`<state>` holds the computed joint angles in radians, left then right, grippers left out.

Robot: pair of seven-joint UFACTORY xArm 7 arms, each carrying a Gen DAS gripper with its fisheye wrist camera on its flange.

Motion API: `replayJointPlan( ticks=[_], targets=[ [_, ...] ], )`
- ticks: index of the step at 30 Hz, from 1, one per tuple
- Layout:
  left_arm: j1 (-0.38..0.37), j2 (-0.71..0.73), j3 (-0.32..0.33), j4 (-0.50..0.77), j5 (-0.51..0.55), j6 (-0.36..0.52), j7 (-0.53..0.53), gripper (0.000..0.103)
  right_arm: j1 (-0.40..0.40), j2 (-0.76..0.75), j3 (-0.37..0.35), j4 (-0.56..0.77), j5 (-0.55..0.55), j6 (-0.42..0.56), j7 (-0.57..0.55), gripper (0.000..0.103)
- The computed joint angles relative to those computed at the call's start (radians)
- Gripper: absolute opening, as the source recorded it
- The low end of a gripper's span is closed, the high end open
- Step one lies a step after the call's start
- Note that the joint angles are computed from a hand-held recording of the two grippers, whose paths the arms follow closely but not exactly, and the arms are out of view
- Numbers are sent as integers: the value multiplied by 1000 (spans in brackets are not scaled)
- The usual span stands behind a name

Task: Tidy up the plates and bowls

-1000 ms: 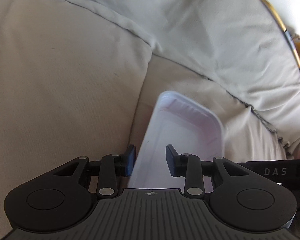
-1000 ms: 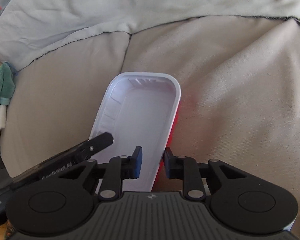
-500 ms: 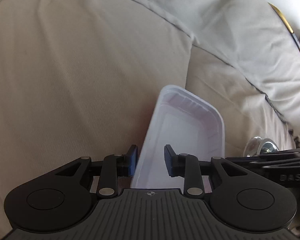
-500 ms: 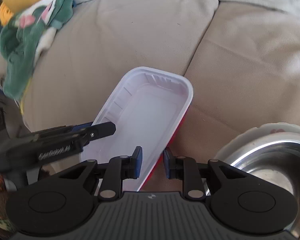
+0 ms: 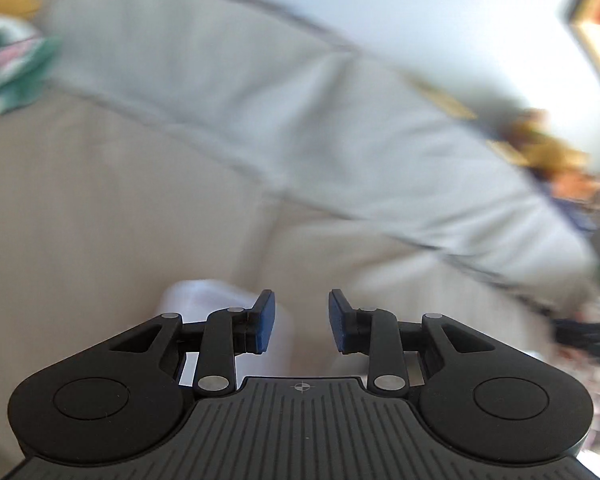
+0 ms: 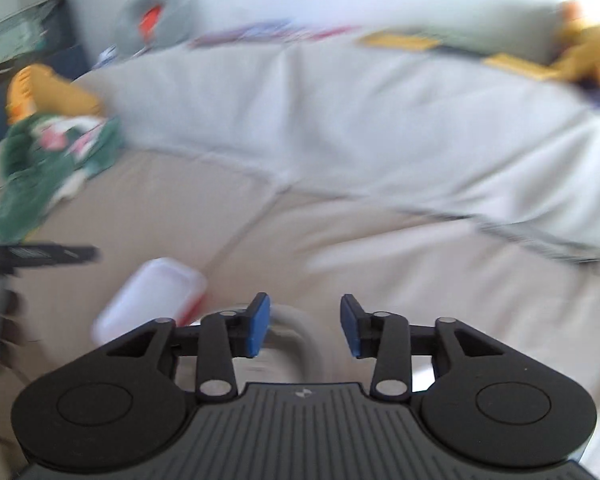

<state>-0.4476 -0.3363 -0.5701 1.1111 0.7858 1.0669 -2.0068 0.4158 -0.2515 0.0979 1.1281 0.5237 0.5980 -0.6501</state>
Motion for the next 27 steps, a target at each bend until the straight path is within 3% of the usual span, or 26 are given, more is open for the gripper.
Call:
replayJointPlan(
  ticks=[4, 8, 12, 17, 18, 20, 22, 25, 27],
  targets=[
    [-23, 347, -20, 308, 159, -121, 103, 32, -48, -41, -74, -58, 18, -24, -47, 50],
    [-112, 653, 8, 614, 186, -177, 246, 32, -94, -19, -116, -78, 42, -22, -88, 50],
    [-209, 839, 48, 844, 150, -122, 358, 32, -126, -12, -133, -134, 80, -47, -128, 50],
    [-314, 1000, 103, 1106, 55, 71, 516, 32, -155, 42, -135, -134, 141, 17, -158, 50],
    [-326, 1018, 113, 1137, 34, 101, 537, 33, -163, 53, -129, -132, 142, 23, -160, 50],
    [-334, 1039, 129, 1174, -9, 135, 574, 43, -179, 76, -118, -128, 141, 31, -163, 50],
    [-328, 1043, 140, 1180, -54, 143, 599, 61, -194, 97, -109, -118, 142, 38, -170, 50],
    [-284, 1009, 149, 1103, -133, 63, 570, 71, -212, 121, -99, -101, 149, 47, -178, 51],
    [-251, 973, 155, 1023, -183, -19, 537, 70, -225, 140, -94, -83, 152, 71, -171, 51]
  ],
)
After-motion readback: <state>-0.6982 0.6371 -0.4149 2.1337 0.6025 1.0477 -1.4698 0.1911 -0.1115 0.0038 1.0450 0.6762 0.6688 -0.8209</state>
